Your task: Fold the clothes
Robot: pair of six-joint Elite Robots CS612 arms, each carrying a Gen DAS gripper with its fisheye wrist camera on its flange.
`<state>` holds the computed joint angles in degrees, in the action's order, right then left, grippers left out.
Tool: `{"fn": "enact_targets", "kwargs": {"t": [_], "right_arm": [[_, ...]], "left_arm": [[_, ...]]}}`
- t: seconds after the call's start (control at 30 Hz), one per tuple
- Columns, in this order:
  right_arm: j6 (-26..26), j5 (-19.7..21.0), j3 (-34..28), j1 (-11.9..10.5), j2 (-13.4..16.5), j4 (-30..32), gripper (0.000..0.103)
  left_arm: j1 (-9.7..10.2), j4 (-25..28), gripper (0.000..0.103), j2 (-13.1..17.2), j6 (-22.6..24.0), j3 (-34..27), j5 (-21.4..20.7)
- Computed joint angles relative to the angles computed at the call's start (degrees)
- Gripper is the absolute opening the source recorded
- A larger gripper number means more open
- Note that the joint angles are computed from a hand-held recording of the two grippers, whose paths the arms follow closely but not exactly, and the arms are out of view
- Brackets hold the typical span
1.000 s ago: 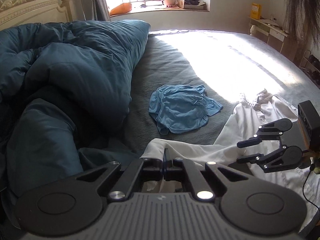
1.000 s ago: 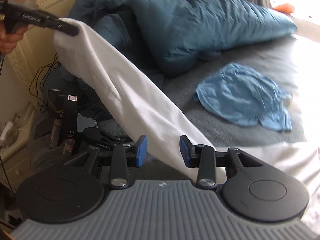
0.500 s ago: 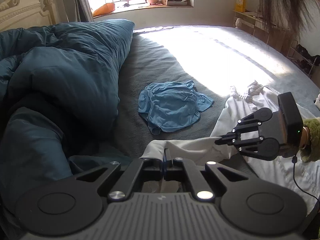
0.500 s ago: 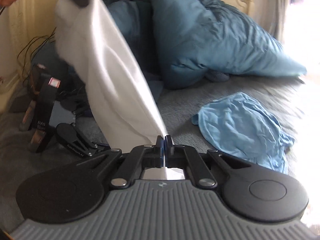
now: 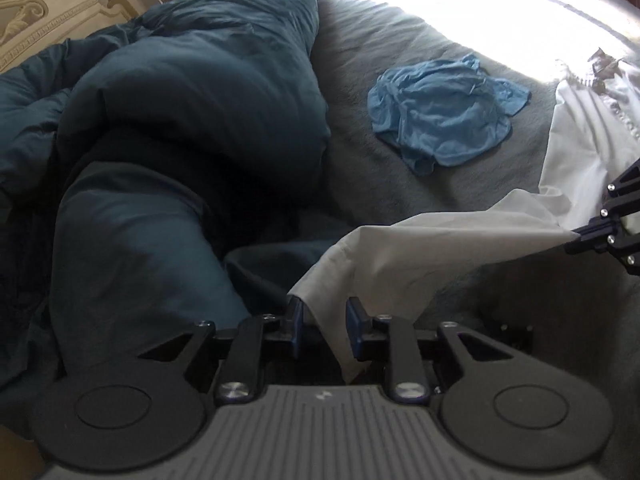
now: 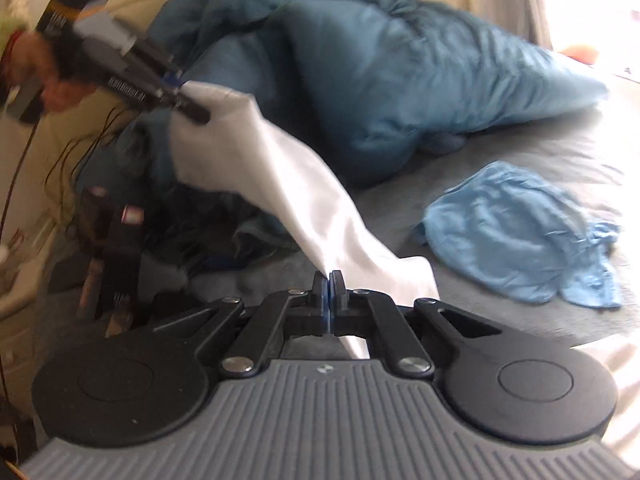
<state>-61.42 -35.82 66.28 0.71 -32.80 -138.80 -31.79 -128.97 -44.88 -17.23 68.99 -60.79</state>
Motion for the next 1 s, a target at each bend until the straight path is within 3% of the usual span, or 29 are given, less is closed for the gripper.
{"fn": "enact_targets", "kwargs": {"t": [0.1,0.17,0.23,0.3,0.33,0.43,0.67,0.87,1.0], "right_arm": [[-10.6,-5.2,1.5,1.5,-0.8,7.6,0.003],[-13.2,-6.1,2.0,1.8,-1.5,10.7,0.004],[-13.6,-5.5,2.7,1.6,-2.3,12.4,0.008],[-11.7,-5.2,3.3,1.2,-3.1,12.9,0.027],[-10.3,-4.9,3.5,0.9,-3.4,13.1,0.030],[-2.2,-4.2,3.0,-0.4,-3.9,14.5,0.032],[26.1,-5.9,3.3,-5.2,-5.0,16.1,0.032],[40.3,-12.6,8.0,-10.6,-8.3,11.0,0.032],[46.6,-19.4,10.7,-14.2,-9.9,5.5,0.032]], "left_arm": [[0.23,-0.6,0.029,-1.1,-3.3,1.5,0.2],[0.25,-2.3,0.031,-1.6,-5.1,2.2,0.4],[0.29,-3.7,0.031,-1.9,-6.9,2.5,0.4],[0.18,-5.0,0.031,-1.9,-8.7,2.1,-0.2],[-0.01,-6.3,0.031,-1.8,-8.8,1.9,-0.4],[-0.60,-9.7,0.037,-0.7,-9.6,0.5,-2.2],[-1.96,-17.5,0.038,4.8,-12.0,-5.5,-14.4],[-3.31,-19.2,0.038,11.0,-18.0,-13.8,-26.2],[-5.24,-17.5,0.038,14.8,-22.7,-18.6,-30.7]]}}
